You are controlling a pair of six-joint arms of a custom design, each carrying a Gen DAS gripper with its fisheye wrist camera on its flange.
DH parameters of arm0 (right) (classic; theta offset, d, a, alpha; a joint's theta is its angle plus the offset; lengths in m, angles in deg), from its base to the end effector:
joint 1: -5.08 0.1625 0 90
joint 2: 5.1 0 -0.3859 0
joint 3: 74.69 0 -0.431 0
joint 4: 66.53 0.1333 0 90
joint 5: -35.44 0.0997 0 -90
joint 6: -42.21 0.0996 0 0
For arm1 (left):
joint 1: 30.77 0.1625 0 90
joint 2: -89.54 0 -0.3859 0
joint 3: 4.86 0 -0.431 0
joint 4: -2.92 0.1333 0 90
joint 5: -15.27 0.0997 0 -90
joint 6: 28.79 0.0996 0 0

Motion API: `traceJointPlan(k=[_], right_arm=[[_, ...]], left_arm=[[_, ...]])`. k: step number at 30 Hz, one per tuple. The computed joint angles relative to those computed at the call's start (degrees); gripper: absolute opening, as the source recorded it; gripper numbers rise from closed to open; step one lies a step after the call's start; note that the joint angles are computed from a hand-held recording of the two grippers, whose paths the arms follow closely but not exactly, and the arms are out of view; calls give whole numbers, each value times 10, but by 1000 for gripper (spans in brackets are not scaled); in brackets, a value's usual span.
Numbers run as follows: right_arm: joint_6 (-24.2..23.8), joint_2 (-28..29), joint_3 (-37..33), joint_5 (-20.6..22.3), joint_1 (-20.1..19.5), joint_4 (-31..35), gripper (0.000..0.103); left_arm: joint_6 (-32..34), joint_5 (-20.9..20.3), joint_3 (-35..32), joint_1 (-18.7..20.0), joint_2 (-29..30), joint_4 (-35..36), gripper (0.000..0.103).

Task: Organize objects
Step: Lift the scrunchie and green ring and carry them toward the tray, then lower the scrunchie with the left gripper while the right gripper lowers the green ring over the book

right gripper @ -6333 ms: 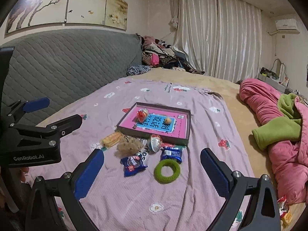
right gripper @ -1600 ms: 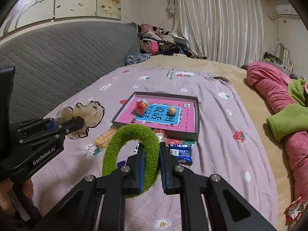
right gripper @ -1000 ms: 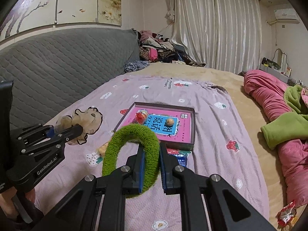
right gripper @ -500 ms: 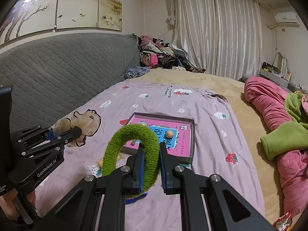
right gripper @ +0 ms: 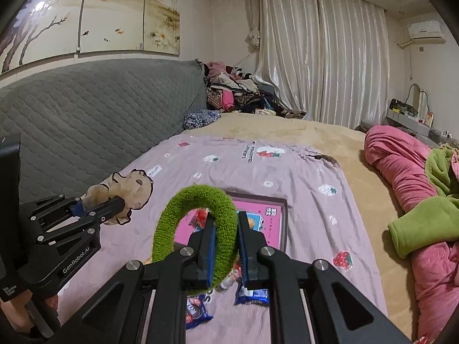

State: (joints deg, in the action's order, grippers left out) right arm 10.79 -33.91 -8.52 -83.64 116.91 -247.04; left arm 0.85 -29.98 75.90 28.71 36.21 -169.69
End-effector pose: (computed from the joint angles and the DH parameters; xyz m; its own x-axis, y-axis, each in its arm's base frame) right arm 0.3801 -0.7205 0.1145 -0.6995 -0.2595 0.6659 -0.6886 0.4939 -0.5309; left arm -0.1945 -0.7304 0.3149 -0.6434 0.1240 -0.7554 0.6997 0.4954 -0.5147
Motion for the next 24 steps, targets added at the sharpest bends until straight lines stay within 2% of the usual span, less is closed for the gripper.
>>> traceJointPlan(k=[11, 24], right_arm=[[-6, 44, -99, 11, -12, 38, 14], [-20, 141, -273, 42, -33, 82, 14]], left_arm=[[17, -11, -112, 13, 67, 25, 15], [31, -37, -311, 50, 187, 76, 15]])
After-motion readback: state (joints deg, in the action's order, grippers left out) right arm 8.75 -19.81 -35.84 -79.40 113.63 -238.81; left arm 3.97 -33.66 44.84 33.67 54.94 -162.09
